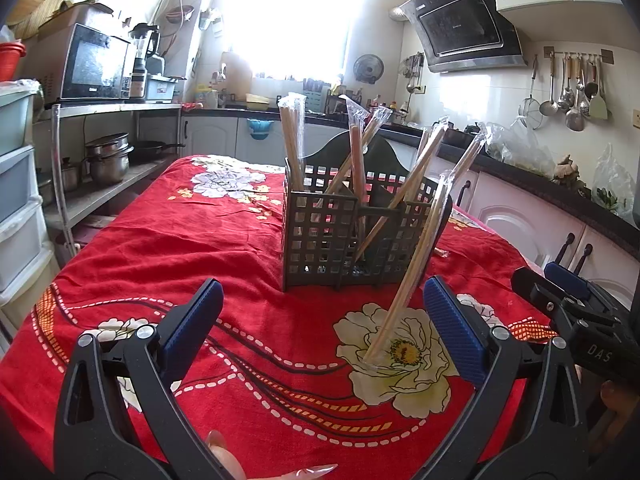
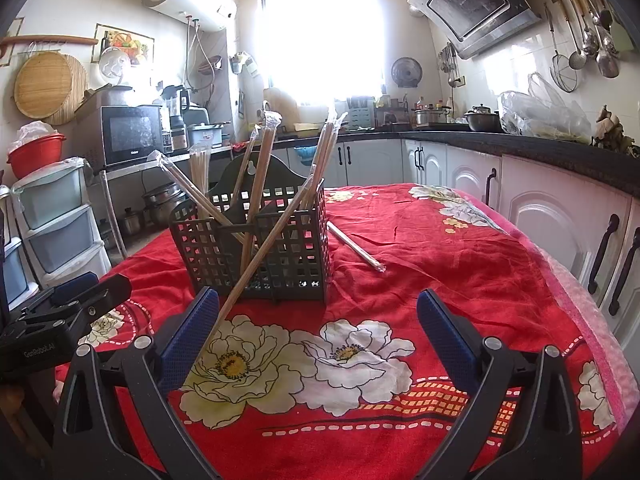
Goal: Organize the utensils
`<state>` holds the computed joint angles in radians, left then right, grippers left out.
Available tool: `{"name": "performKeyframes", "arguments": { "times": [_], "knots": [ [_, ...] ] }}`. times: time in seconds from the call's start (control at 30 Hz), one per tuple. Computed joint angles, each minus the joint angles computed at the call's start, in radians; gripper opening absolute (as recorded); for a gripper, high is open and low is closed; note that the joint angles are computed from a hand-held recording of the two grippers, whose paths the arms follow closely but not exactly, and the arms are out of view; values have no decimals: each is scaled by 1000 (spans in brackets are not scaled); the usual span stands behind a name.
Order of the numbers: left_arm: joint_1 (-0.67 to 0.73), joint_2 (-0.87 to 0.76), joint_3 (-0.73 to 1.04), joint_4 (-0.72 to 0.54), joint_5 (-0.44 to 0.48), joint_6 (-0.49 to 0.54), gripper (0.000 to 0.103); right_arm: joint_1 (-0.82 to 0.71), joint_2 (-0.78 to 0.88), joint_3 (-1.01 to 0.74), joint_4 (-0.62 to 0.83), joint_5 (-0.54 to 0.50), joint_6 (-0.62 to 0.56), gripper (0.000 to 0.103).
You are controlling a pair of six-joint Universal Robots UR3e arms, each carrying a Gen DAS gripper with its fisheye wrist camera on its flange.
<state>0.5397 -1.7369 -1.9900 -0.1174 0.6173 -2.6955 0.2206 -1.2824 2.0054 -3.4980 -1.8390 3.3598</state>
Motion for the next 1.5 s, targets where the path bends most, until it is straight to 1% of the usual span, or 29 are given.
{"name": "performKeyframes", "arguments": {
  "times": [0.93,1.23,1.4,1.5],
  "knots": [
    [0,0,1,0,-1,3,92,4,-4,4,0,-7,2,96],
    [2,-12,26,-40,-1,15,92,5,-5,3,2,-8,3,96],
    [-14,-20,47,-67,25,10,92,6,-5,3,6,-14,7,96],
    [-22,-19,49,-52,55,-17,92,-6,-19,6,39,-9,25,96]
  ]
}}
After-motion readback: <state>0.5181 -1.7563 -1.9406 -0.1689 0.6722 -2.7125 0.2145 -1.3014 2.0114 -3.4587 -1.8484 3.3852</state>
